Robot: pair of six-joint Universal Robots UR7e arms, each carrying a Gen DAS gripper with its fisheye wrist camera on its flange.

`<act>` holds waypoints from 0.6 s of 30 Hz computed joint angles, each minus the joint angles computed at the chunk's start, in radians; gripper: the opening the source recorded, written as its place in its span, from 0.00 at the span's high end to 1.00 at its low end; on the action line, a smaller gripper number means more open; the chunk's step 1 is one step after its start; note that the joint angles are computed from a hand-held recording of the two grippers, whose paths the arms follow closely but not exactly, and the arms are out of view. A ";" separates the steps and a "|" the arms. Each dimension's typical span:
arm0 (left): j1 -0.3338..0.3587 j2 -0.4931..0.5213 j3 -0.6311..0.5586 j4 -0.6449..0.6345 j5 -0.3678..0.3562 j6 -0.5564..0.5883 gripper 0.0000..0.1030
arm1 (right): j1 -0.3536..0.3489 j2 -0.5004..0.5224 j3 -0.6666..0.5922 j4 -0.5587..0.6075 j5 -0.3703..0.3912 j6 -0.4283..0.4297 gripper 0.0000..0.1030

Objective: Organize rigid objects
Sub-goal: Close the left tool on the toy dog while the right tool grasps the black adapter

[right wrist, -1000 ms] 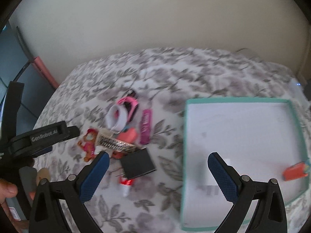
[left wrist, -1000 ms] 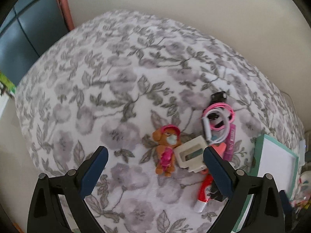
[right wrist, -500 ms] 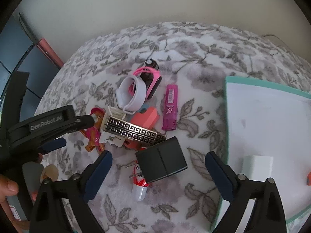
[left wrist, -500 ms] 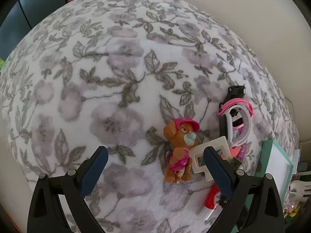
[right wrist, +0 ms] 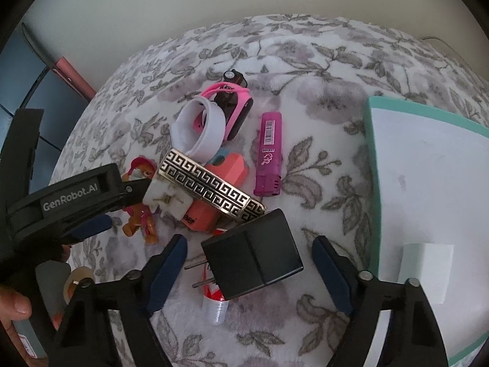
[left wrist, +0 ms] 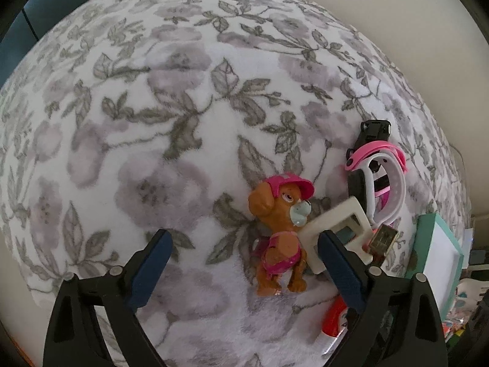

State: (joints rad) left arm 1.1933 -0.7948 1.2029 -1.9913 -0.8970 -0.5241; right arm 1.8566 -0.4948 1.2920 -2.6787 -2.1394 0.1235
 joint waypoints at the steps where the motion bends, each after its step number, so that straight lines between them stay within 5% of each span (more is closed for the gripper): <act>1: 0.003 -0.004 0.005 -0.014 -0.015 0.006 0.16 | -0.001 -0.001 0.001 -0.001 0.005 0.004 0.24; 12: 0.000 -0.007 0.025 -0.090 -0.109 0.065 0.60 | -0.002 -0.015 0.020 -0.005 0.012 0.018 0.28; 18: -0.006 -0.013 0.032 -0.089 -0.090 0.069 0.64 | -0.002 -0.015 0.021 -0.005 0.012 0.019 0.28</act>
